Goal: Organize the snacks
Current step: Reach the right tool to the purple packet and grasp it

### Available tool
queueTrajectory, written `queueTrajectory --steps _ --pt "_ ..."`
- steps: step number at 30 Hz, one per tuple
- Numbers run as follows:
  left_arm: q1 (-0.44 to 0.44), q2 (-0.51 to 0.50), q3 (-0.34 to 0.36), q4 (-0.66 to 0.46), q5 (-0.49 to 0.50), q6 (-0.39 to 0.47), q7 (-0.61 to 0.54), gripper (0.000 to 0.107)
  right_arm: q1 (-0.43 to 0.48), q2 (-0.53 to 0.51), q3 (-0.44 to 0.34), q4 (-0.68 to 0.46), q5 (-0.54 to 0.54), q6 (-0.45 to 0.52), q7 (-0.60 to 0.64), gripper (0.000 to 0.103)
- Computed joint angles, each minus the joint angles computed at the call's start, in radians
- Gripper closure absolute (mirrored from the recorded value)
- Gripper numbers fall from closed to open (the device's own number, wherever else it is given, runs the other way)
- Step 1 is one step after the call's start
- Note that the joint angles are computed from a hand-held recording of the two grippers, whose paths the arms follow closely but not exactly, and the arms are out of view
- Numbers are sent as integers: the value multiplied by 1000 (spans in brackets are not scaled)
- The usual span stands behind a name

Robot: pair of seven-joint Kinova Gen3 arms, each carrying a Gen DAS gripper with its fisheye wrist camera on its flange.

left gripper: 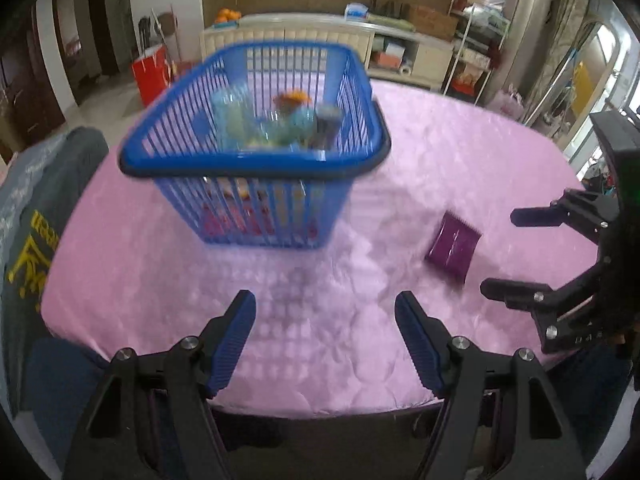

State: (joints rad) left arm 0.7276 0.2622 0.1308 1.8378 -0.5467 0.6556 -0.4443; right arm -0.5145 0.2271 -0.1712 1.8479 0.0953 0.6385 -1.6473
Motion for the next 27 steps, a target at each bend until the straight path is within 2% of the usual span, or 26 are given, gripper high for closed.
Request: queueTrajectory --steps 3,7,9,13,17,20,27 --pt "15 25 -8 -9 -4 -10 38 37 -9 10 2 36 35 -53 17 13" --pt "28 58 -19 -13 9 -43 64 37 19 53 1 38 13 -85 82 12" --pt "28 79 -17 -29 27 -41 46 37 19 74 13 36 24 -97 91 12" --pt "53 119 -30 -69 28 -25 6 37 80 133 -10 -2 -44 -65 183 12" --pt "64 167 -32 -117 53 -5 -51 37 91 160 0 -10 -63 -80 222 12" --pt "61 185 -31 -135 87 -7 -95 37 132 180 -16 -19 -112 -93 261 11" --pt "71 207 -55 -153 133 -14 -131 37 151 176 -33 10 -152 -150 342 12"
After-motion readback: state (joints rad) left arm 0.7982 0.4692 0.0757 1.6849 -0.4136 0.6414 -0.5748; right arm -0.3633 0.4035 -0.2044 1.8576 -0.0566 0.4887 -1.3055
